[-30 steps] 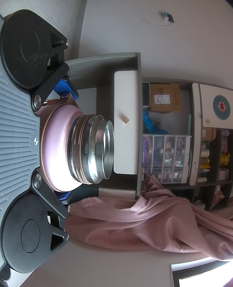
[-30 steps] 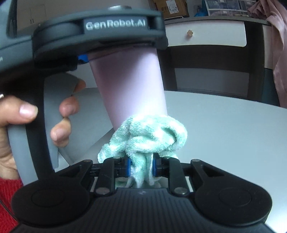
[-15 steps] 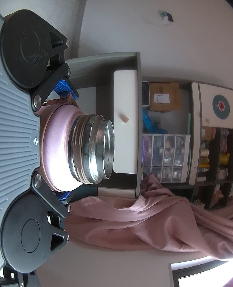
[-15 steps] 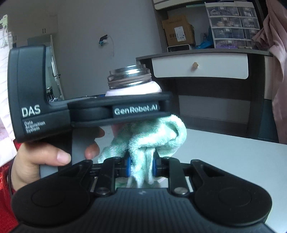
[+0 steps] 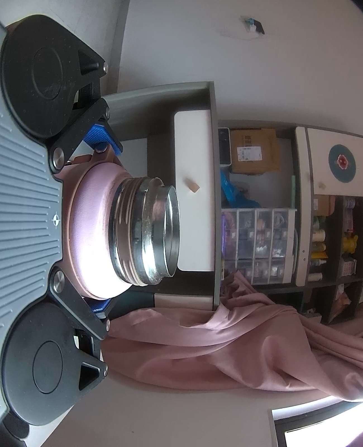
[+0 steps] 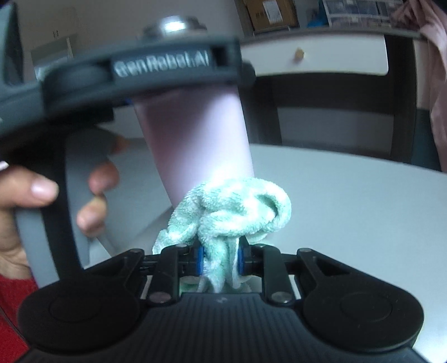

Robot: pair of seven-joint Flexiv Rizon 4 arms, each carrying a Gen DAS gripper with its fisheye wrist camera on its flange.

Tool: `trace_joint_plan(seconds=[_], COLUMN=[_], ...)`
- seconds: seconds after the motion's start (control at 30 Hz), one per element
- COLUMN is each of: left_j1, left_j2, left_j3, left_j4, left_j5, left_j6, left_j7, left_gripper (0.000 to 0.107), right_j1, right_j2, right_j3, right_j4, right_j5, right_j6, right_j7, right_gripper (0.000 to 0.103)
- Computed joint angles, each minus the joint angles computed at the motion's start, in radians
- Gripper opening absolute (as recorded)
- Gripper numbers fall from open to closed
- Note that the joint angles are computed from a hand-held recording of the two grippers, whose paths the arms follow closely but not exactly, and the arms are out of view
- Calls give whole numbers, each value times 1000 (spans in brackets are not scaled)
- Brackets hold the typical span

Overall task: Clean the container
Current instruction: 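Wipe the bottle side with the towel in the right gripper, moving along it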

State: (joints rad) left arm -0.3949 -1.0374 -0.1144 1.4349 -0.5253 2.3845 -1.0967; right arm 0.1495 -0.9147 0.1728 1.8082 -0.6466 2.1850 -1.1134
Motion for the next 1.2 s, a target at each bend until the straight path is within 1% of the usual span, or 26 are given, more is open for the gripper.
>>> trace_joint_plan(seconds=[0.13, 0.27, 0.4, 0.5, 0.57, 0.8, 0.87, 0.97, 1.07, 1.13, 1.2], left_j1=[2, 1, 0, -1, -1, 0, 7, 16, 15, 16, 11], left_j2=[3, 3, 1, 1, 1, 2, 6, 11, 13, 14, 10], left_j3=[-1, -3, -1, -1, -1, -1, -3, -4, -2, -1, 1], left_j4=[8, 10, 8, 8, 8, 10, 18, 28, 27, 28, 24], left_j5=[4, 0, 1, -1, -2, -1, 10, 24, 23, 25, 19], left_j6=[6, 6, 7, 7, 7, 8, 10, 12, 7, 6, 8], left_j7=[-6, -11, -12, -12, -11, -13, -20, -30, -29, -31, -29], left_gripper=[96, 96, 96, 96, 96, 96, 96, 96, 96, 96, 96], right_j1=[4, 21, 55, 53, 48, 29, 28, 24, 3, -26, -29], right_j2=[2, 15, 43, 52, 48, -5, 11, 2, -11, -24, -33], right_j3=[-3, -15, -43, -45, -49, -58, -58, -60, -47, -23, -14], right_j4=[-2, 12, 47, 58, 47, -22, 13, 2, -16, -37, -38], right_j5=[2, 44, 135, 154, 147, 75, 64, 35, -18, -84, -90], right_j6=[-20, 5, 125, 198, 215, 187, 185, 153, 87, 10, -9], right_j7=[0, -24, -91, -102, -94, -37, -31, -19, 16, 62, 63], right_gripper=[22, 22, 22, 22, 22, 22, 22, 22, 22, 22, 22])
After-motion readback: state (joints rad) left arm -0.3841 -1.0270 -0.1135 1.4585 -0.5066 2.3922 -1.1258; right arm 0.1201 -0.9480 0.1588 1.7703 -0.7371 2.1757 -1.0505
